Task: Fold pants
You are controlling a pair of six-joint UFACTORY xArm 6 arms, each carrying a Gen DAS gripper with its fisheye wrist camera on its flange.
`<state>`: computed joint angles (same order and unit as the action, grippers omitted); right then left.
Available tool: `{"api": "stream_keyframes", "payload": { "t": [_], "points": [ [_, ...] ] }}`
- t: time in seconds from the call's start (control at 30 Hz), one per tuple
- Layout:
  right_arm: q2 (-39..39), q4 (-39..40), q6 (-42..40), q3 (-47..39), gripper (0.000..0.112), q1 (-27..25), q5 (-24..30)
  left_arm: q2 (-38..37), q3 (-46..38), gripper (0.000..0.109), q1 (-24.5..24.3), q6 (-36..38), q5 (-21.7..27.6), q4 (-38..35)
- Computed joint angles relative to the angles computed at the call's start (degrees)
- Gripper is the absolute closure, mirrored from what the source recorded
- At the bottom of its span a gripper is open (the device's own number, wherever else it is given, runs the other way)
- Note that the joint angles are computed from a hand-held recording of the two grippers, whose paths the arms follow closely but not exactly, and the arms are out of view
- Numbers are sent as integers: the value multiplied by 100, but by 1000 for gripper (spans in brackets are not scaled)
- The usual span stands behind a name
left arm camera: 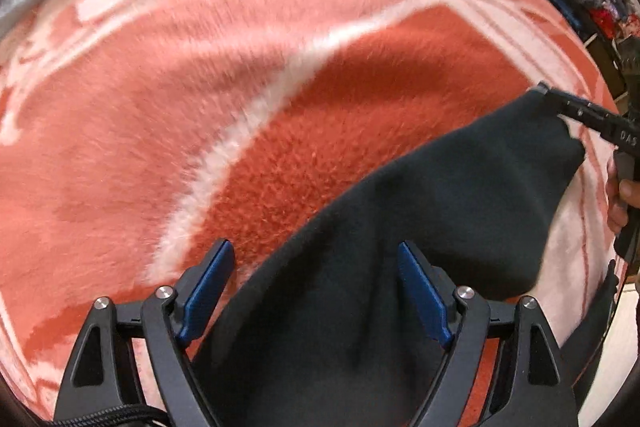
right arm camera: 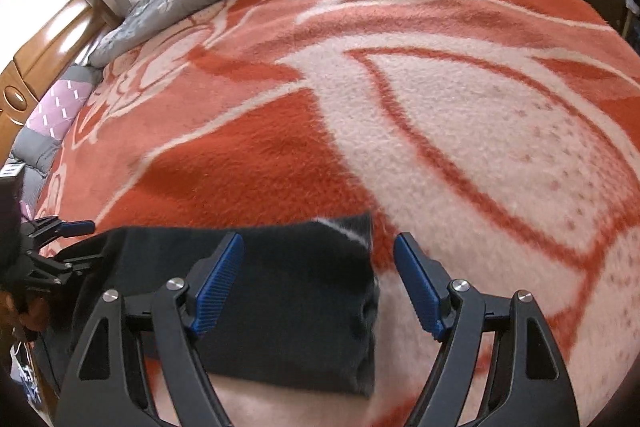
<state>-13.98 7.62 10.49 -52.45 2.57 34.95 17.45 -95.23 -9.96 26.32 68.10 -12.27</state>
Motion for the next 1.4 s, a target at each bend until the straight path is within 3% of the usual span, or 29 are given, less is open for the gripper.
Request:
{"api": "stream_keyframes", "payload": {
  "t": [0.07, 0.13, 0.2, 0.23, 0.27, 0.3, 0.53, 0.87, 1.13, 1.4],
  "points": [
    [181, 91, -189, -127, 35, -22, 120, 167, -178, 29, 2, 88, 143, -17],
    [257, 33, -286, -152, 53, -30, 124, 229, -277, 34, 19, 191, 253, -111],
    [220, 128, -338, -109, 91, -72, 97, 252, -333, 57, 49, 355, 377, -289],
    [204, 380, -486, -102, 100, -102, 98, 236, -346, 68, 62, 459, 483, -405],
    [120, 679, -641, -39, 101, -133, 67, 239, -392, 88, 94, 593, 648, -543],
    [7, 738, -715, 52, 102, -140, -4, 227, -415, 95, 118, 652, 754, -618],
    [-964, 1114, -1379, 570, 103, -148, 27, -996, 759, 98, 326, 1289, 684, -1449],
    [-3247, 1429, -2432, 1812, 103, -479, 807, -3330, 2878, 98, 432, 1632, 1043, -2031],
    [-5131, 742, -2044, 2804, 103, -315, 1591, -5188, 4482, 99, 253, 1654, 1052, -1826],
    [-6654, -49, -1339, 3226, 103, 137, 2313, -6042, 4986, 102, 559, 1832, 1483, -2162]
  ]
}}
